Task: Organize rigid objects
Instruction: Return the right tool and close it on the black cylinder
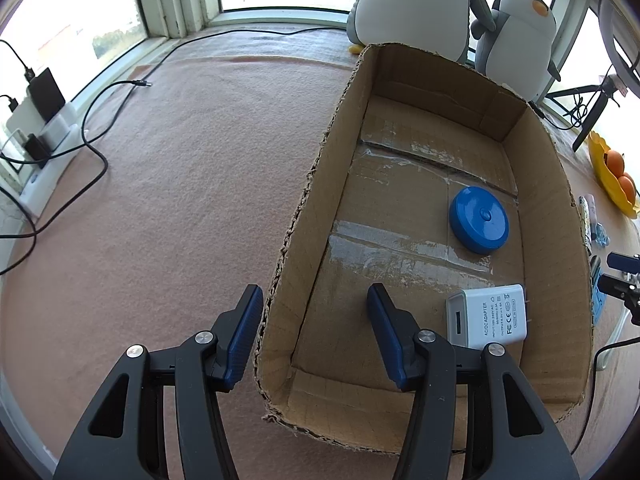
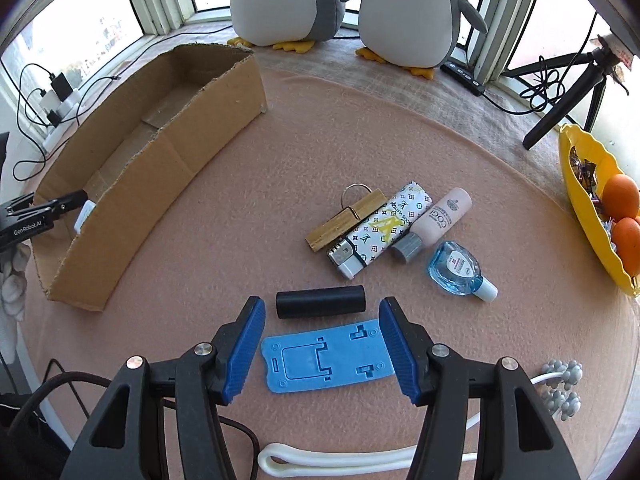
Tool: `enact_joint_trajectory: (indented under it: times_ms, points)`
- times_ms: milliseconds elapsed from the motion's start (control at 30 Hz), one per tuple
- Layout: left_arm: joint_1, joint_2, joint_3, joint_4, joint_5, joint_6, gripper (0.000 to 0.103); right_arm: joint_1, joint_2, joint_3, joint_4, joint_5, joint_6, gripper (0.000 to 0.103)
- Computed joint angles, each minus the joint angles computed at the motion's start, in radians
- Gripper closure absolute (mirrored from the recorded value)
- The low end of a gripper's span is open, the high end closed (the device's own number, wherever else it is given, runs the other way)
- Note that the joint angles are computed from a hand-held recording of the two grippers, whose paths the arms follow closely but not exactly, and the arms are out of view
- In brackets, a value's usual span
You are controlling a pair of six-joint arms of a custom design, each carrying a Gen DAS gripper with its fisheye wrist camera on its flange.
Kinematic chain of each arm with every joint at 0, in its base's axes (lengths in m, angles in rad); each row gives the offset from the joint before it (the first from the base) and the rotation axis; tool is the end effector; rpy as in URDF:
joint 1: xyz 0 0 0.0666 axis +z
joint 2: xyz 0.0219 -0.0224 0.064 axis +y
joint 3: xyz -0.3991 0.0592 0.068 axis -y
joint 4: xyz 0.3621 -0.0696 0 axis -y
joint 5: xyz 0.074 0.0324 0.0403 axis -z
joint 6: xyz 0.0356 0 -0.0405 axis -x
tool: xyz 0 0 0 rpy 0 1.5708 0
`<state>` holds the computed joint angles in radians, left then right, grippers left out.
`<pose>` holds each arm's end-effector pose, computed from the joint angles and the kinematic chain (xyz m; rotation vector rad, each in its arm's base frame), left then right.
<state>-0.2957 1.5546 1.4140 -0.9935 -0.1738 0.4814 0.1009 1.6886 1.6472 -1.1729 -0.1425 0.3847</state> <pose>0.4684 -0.1367 0.3811 -0.2993 2.6569 -0.0092 0.5329 0.0586 0.4015 -0.6996 2.6767 0.1250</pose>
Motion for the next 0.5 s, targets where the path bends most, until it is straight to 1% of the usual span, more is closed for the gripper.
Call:
enact_joint_trajectory:
  times_ms: [167, 367, 500]
  points:
    - [0.003, -0.003, -0.004, 0.001, 0.004, 0.002, 0.049, 0.007, 0.022, 0.008, -0.013, 0.016, 0.046, 0.045]
    - [0.007, -0.004, -0.006, 0.003, 0.009, 0.002, 0.049, 0.012, 0.039, 0.019, -0.023, 0.032, 0.057, 0.045]
    - [0.007, -0.004, -0.007, 0.003, 0.01, 0.001, 0.049, 0.024, 0.045, 0.015, -0.014, 0.06, 0.068, 0.045]
